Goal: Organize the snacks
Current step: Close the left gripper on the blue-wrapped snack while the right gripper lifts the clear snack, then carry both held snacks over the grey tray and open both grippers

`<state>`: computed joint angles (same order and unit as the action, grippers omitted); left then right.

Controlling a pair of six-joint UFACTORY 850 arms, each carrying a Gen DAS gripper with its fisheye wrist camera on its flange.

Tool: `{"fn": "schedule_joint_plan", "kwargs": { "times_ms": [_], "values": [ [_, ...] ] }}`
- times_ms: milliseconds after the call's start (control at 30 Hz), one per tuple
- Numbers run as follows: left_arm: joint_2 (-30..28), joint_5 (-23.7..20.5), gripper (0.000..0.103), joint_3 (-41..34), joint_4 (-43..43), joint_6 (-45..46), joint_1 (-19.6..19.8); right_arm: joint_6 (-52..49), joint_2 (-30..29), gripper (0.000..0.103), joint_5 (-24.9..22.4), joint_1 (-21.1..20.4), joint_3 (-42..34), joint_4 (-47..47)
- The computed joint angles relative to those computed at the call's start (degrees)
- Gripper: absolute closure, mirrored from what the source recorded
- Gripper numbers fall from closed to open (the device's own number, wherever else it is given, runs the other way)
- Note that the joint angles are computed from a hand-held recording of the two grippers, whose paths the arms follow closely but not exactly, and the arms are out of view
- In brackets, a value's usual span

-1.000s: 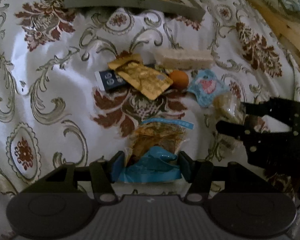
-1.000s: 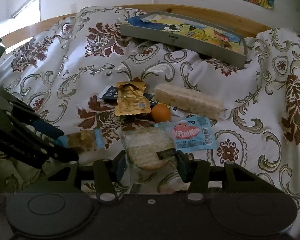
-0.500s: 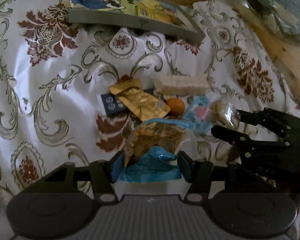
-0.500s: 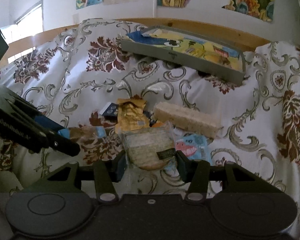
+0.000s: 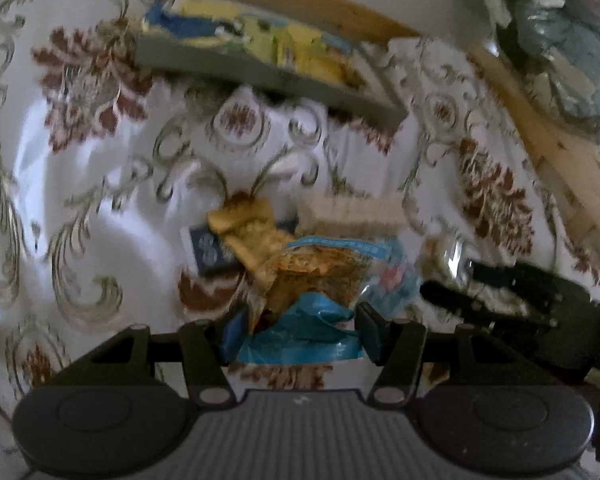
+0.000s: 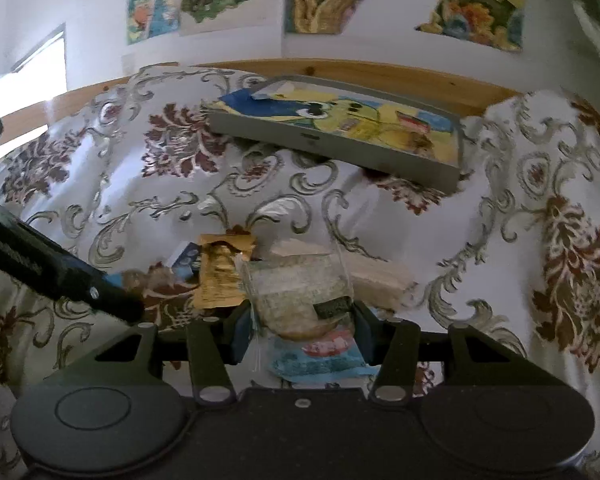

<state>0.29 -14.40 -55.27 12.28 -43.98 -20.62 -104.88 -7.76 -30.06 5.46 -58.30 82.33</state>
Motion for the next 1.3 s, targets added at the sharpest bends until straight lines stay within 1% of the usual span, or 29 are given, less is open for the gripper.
{"fn": "schedule_joint_plan", "kwargs": {
  "times_ms": [133, 200, 300, 367, 433, 533, 600, 633, 733, 800, 867, 933, 1000, 1100, 1300],
  "values": [
    [-1.4, 1.7, 0.041, -1.9, 0.9, -1.3, 0.8, -0.8, -0.3, 0.05, 0.9, -0.3, -0.3, 0.9],
    [-2.3, 1.5, 0.041, -3.4, 4.1, -3.9, 1.1, -0.5, -0.8, 0.05, 1.0, -0.4, -1.1, 1.2],
    [-3.5, 0.9, 0.041, -5.8, 5.1, -4.7, 1.9, 0.2, -2.0, 0.05, 0.7, -0.5, -3.3, 0.4],
    [-4.4, -0.1, 0.041, -7.8, 5.1, -5.0, 2.7, 1.5, -3.4, 0.05, 0.1, -0.5, -5.9, -2.0],
    [-5.6, -0.8, 0.041, -10.0, 6.8, -6.1, 3.5, 3.9, -5.2, 0.05, -1.0, -0.5, -9.5, -5.4],
    [-8.1, -2.1, 0.041, -14.1, 12.9, -10.3, 4.6, 9.4, -8.7, 0.05, -2.4, -0.2, -15.6, -10.6],
    [-10.3, -3.8, 0.041, -17.3, 17.1, -13.6, 5.1, 11.7, -11.4, 0.05, -2.7, 0.3, -20.1, -12.5],
    [-11.3, -4.5, 0.041, -18.9, 18.4, -14.8, 5.3, 11.6, -12.5, 0.05, -2.4, 0.6, -21.8, -12.8],
    [-14.1, -4.3, 0.041, -22.7, 20.1, -16.5, 6.2, 8.2, -15.8, 0.05, -0.9, 1.7, -27.3, -11.5],
    [-16.3, -4.5, 0.041, -25.3, 23.0, -19.2, 6.6, 8.1, -18.1, 0.05, -0.2, 2.3, -31.2, -11.2],
    [-18.9, -5.0, 0.041, -28.4, 23.3, -20.1, 7.3, 8.2, -20.7, 0.05, 0.6, 3.1, -35.0, -10.9],
    [-21.4, -5.8, 0.041, -31.3, 23.0, -20.2, 7.9, 10.2, -22.9, 0.05, 1.5, 3.8, -38.4, -12.1],
    [-23.5, -6.6, 0.041, -33.8, 22.5, -20.0, 8.5, 14.9, -25.3, 0.049, 2.2, 4.6, -41.9, -15.5],
    [-26.6, -8.3, 0.041, -37.4, 22.4, -18.9, 8.9, 18.7, -27.8, 0.049, 3.3, 5.6, -44.5, -17.5],
    [-30.6, -11.3, 0.041, -42.1, 23.3, -17.4, 9.2, 19.9, -30.3, 0.049, 4.7, 7.0, -45.8, -17.4]
  ]
}}
